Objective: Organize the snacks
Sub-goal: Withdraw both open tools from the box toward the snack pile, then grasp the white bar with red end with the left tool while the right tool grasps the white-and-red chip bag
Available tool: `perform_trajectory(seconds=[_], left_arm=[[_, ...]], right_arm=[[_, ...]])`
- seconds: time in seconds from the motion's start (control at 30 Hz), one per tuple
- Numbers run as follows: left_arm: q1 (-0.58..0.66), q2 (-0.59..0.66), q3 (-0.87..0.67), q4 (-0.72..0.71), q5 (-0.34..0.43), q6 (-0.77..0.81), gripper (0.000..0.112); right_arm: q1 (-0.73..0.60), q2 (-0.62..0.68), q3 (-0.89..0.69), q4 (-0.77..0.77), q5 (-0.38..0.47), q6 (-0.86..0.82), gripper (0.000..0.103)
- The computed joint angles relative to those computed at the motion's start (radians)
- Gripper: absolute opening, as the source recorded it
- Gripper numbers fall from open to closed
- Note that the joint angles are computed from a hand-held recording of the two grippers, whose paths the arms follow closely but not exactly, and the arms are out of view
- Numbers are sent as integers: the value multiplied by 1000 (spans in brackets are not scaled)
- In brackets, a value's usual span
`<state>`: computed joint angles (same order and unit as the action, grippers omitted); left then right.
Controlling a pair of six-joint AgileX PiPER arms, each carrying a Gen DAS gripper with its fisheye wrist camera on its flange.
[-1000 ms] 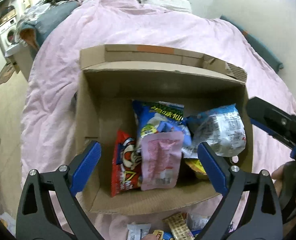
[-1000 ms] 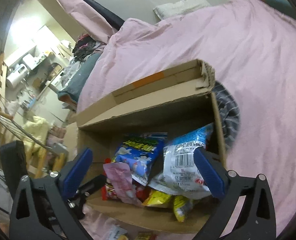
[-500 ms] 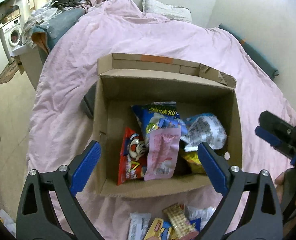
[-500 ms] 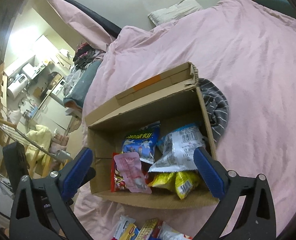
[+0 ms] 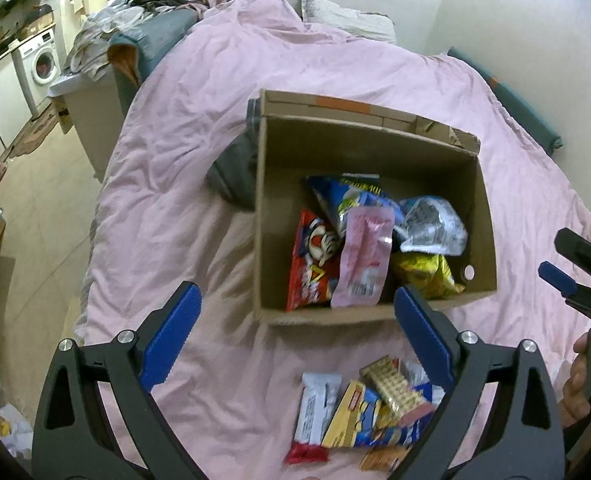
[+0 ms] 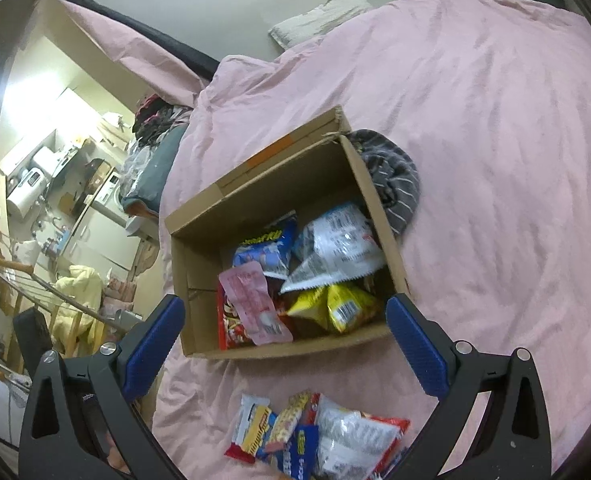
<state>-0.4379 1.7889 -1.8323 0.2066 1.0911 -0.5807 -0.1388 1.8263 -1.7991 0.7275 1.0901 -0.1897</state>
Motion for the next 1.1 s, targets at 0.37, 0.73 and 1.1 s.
perform_trajectory(seconds=[0.37,0.73,1.1], left_arm=[[2,-82,193,-100,4,46,96],[7,96,228,-268,74,130,46],[-88,182,166,-193,104,129,29]], right_arm=[[-36,-104,196,-34,21,3,103],[-37,-137,264,-95,32,-42,103],[-27,-90,247,-201,99,8,103]])
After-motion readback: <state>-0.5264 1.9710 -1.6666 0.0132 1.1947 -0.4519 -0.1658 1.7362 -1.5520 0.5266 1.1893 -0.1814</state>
